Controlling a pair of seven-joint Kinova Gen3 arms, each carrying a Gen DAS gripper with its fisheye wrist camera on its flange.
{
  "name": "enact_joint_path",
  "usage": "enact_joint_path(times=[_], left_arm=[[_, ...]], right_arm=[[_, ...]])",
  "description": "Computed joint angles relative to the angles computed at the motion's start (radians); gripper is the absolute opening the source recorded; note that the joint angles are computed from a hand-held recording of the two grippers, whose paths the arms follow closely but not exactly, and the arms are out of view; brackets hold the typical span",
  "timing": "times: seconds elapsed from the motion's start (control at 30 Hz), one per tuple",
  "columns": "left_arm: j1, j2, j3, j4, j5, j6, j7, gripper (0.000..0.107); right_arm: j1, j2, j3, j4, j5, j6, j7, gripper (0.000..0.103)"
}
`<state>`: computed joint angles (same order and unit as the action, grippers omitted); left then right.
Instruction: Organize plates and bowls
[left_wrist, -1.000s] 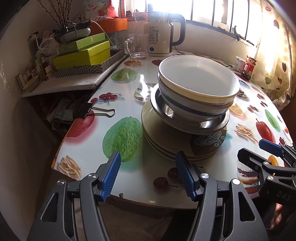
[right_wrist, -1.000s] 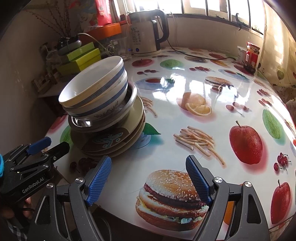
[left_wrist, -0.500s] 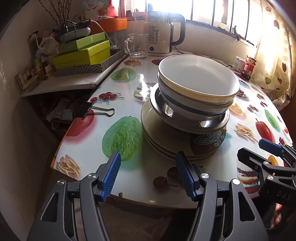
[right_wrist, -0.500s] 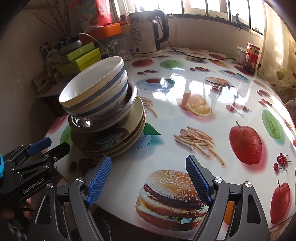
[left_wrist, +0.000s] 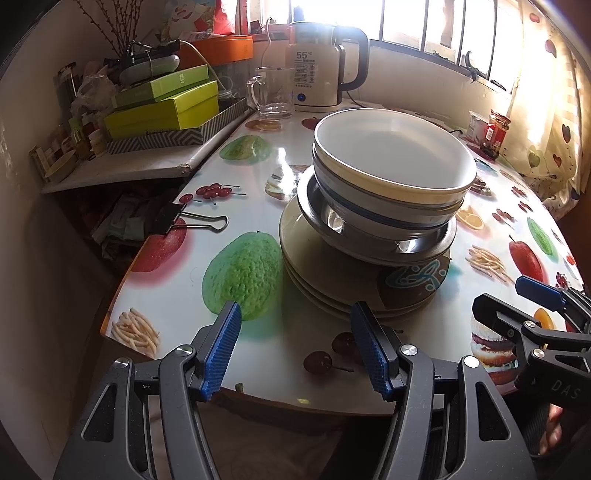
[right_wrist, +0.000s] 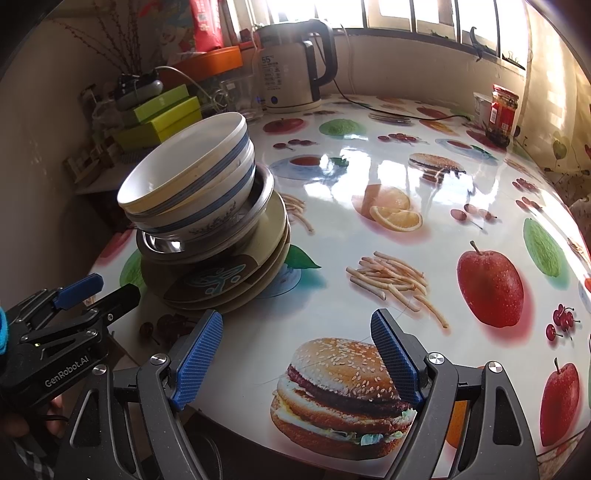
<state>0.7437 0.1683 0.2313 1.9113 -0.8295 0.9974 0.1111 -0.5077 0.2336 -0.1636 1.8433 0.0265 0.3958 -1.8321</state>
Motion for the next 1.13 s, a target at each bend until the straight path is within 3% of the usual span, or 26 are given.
enact_joint_path(times=[1.13], left_arm=[[-0.016,-0.007,-0.002,0.002,0.005,-0.016,-0.018,0.062]], right_arm=[[0.000,0.005,0.004,0.006,0.003,-0.007,-0.007,0.083]])
